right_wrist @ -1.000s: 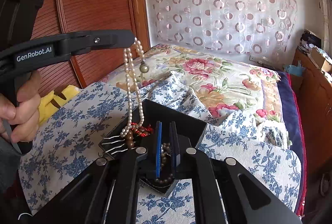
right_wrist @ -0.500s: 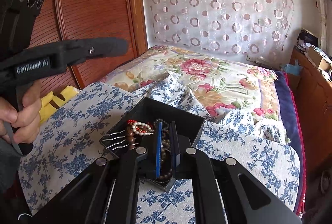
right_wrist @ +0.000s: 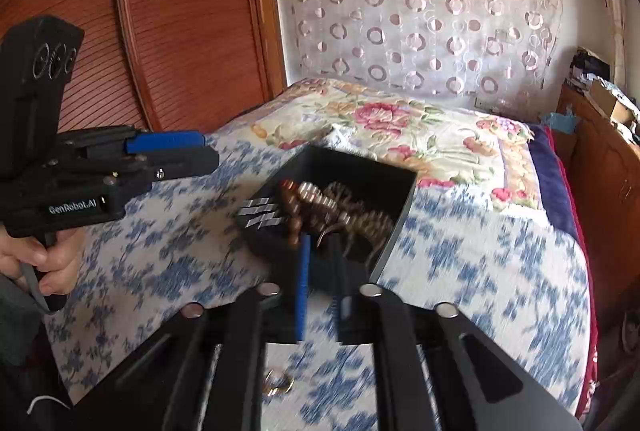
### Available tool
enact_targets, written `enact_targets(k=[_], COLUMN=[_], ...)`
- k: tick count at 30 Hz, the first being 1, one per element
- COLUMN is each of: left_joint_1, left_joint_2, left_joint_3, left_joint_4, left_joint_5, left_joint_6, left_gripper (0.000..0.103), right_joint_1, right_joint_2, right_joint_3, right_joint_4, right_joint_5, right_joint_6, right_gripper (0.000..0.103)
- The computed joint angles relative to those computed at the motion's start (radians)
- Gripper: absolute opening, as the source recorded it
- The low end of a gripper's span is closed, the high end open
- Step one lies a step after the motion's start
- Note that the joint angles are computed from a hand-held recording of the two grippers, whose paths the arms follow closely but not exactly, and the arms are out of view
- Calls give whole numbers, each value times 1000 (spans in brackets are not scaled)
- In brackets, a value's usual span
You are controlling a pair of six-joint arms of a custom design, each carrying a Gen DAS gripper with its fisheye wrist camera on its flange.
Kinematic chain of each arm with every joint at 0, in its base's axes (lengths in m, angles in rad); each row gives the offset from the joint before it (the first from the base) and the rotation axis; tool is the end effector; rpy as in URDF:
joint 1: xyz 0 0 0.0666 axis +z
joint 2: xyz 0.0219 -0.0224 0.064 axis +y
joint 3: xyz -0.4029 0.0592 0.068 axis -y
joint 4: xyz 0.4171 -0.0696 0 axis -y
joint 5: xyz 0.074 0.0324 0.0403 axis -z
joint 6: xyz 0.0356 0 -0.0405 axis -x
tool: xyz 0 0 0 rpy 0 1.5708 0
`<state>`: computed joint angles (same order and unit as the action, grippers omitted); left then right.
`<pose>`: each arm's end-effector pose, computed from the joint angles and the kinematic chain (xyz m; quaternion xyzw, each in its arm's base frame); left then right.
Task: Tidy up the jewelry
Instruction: 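Move both tools back to the green pendant and jade bangle, then grasp the green pendant chain with the left tool while the right tool grasps the jade bangle rim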
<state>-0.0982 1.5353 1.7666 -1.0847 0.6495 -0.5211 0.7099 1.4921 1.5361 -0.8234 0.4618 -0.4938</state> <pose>0.5439 -0.0756 0.5540 0.3771 0.8111 -0.2223 0.3880 0.4276 0.3461 0.4814 -0.0092 0.9025 0.0384 0.4288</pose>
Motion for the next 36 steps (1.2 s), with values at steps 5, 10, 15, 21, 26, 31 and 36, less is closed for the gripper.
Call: enact_targets(k=[5, 10, 15, 21, 26, 31, 36], left_joint_1=[30, 49, 57, 55, 45, 38, 22], left_joint_2=[-46, -100, -142, -174, -181, -175, -160], left_joint_3=[-93, -184, -246, -296, -313, -314, -309], left_joint_4=[-35, -65, -87, -127, -138, -116, -112], left_joint_5=[3, -1, -4, -18, -49, -71, -104], left_joint_6=[-50, -116, -154, -205, -222, -204, -205], left_gripper=[36, 36, 36, 25, 17, 17, 17], right_joint_1=[46, 87, 113, 129, 139, 143, 141], right_joint_2=[-23, -33, -30, -25, -30, -30, -30], right_joint_3=[-60, -102, -124, -147, -157, -157, -157], right_joint_4=[-25, -54, -66, -87, -100, -106, -104], right_joint_5=[13, 3, -17, -45, -6, 3, 2], right_joint_6=[-89, -152, -192, -209, -217, -218, -219], right_gripper=[27, 27, 27, 27, 14, 14, 13])
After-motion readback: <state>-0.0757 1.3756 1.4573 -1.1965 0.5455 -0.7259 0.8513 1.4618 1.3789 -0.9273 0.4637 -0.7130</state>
